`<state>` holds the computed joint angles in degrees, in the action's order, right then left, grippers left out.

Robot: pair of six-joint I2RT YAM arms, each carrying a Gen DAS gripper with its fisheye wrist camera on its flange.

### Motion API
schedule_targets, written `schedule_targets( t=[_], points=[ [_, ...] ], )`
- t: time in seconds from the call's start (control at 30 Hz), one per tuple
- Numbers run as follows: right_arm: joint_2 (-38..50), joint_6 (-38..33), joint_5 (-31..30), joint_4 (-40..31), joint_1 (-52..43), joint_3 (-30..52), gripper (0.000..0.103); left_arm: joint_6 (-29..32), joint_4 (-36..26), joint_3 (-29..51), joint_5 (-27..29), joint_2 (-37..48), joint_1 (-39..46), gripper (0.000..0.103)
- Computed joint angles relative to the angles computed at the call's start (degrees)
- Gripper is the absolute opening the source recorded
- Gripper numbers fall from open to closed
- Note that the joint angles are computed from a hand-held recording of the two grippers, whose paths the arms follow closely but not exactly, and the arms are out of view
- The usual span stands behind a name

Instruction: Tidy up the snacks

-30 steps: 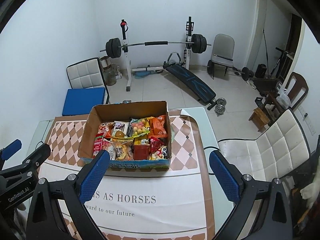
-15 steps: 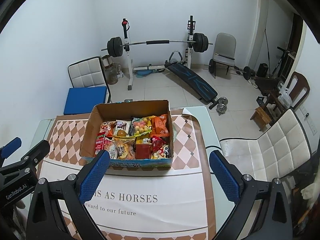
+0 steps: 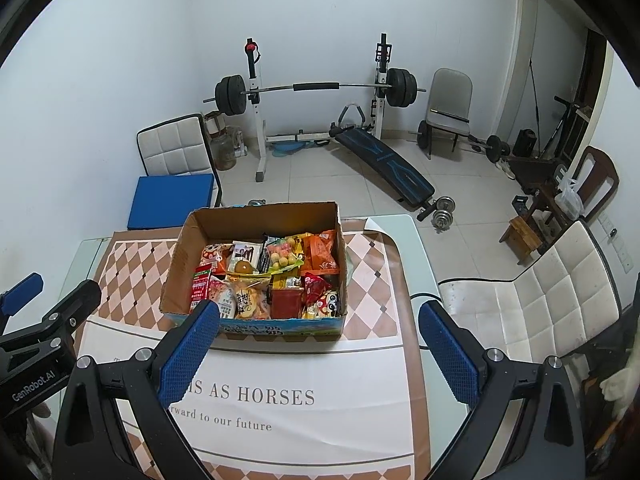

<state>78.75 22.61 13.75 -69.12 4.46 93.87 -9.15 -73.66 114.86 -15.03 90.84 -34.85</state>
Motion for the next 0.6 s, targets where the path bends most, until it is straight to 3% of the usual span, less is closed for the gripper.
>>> schedule_targets(
  t=[0.6],
  points=[
    [-0.4,-1.5,-0.4,-1.4,-1.1,1.7,0.102,-0.3,-0.5,0.5,-0.2,0.0,-0.5,0.103]
  ],
)
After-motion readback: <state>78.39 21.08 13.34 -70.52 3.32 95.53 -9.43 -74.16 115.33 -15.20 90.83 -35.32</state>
